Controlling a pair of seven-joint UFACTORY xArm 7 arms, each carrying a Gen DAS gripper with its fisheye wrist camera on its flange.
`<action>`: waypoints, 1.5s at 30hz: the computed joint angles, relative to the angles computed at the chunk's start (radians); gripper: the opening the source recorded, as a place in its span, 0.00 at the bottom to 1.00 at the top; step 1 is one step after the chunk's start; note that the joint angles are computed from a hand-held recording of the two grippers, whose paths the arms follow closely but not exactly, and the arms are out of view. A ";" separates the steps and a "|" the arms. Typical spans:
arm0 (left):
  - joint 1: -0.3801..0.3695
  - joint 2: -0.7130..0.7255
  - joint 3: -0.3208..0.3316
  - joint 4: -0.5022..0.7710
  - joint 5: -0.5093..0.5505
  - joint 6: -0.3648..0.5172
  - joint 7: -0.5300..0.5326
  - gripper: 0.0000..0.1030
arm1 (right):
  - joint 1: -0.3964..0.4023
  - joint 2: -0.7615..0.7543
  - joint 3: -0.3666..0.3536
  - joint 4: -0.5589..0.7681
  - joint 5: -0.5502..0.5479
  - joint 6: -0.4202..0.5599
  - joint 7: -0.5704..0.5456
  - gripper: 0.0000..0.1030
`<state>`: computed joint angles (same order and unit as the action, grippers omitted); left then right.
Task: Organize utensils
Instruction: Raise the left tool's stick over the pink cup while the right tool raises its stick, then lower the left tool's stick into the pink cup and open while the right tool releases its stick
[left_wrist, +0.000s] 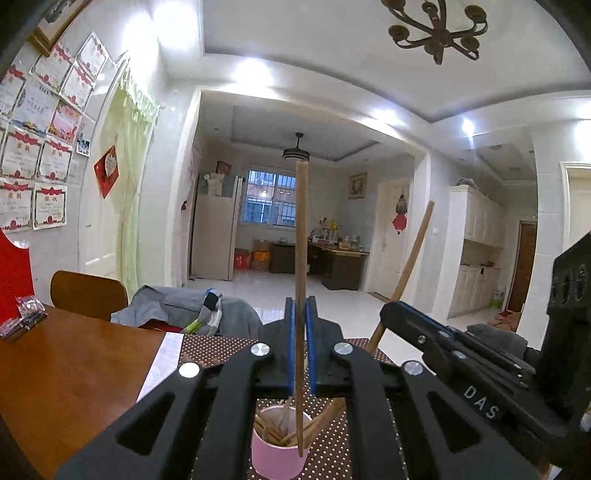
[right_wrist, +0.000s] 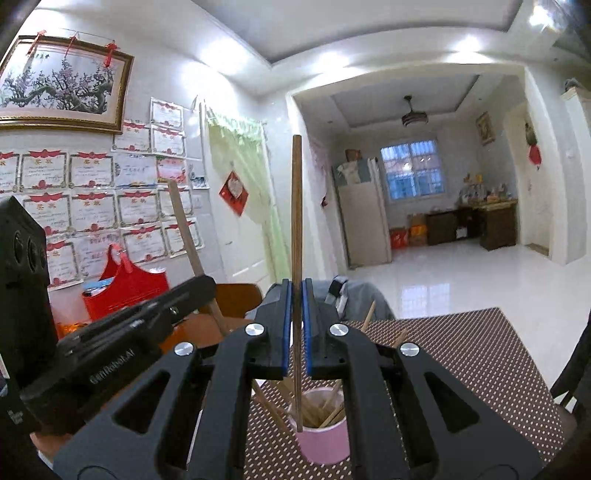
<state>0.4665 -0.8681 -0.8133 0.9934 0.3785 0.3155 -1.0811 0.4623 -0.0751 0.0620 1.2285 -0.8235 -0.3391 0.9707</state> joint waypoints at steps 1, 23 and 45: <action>0.008 0.000 -0.002 -0.001 0.001 -0.004 -0.004 0.06 | -0.016 0.009 0.030 -0.004 0.071 0.002 -0.068 0.06; 0.080 0.057 -0.053 -0.061 0.024 -0.083 -0.079 0.06 | -0.083 0.103 0.169 0.011 0.378 0.040 -0.374 0.06; 0.257 -0.118 -0.141 -0.115 -0.110 -0.222 -0.084 0.06 | -0.148 0.105 0.198 0.030 0.157 0.063 -0.171 0.06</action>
<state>0.7236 -0.9861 -0.9545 0.8786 0.2689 0.0934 -1.1654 0.3145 0.0303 0.2598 1.2590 -0.6662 -0.2762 0.8001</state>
